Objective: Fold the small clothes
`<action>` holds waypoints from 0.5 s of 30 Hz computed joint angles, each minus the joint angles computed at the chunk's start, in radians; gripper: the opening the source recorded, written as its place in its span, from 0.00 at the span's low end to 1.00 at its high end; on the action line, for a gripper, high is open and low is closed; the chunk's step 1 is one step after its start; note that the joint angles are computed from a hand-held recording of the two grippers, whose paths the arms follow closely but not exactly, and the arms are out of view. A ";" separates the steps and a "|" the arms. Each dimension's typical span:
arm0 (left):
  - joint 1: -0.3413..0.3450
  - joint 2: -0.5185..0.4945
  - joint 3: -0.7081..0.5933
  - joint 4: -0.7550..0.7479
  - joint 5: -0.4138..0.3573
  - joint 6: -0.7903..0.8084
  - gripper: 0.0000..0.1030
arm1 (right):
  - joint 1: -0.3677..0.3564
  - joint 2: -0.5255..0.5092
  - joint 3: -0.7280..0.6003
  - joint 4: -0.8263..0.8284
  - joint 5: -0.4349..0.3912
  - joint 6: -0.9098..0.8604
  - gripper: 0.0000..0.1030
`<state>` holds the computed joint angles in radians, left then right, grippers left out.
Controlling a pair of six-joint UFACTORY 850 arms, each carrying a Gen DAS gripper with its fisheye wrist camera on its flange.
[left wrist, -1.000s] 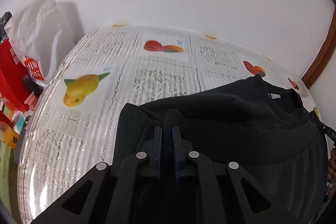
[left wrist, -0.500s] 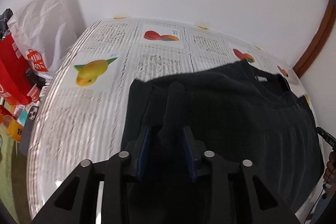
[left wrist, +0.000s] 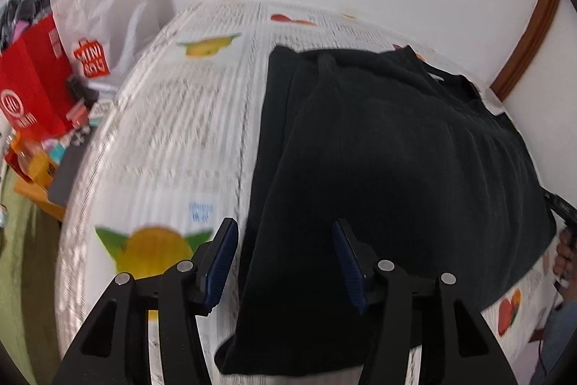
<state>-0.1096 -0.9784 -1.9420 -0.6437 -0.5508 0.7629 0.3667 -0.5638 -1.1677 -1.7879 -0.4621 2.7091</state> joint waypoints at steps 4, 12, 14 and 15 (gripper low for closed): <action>0.011 -0.003 0.008 -0.057 -0.013 0.017 0.50 | -0.024 -0.028 -0.036 -0.064 0.055 0.063 0.45; -0.030 0.014 0.026 0.018 0.064 -0.053 0.12 | -0.018 -0.007 -0.014 -0.172 0.014 0.074 0.10; -0.042 0.012 0.019 0.034 0.074 -0.062 0.12 | -0.027 0.015 0.015 -0.185 0.001 0.092 0.07; -0.048 0.008 0.011 0.034 0.072 -0.062 0.12 | -0.031 0.025 0.028 -0.164 -0.021 0.073 0.07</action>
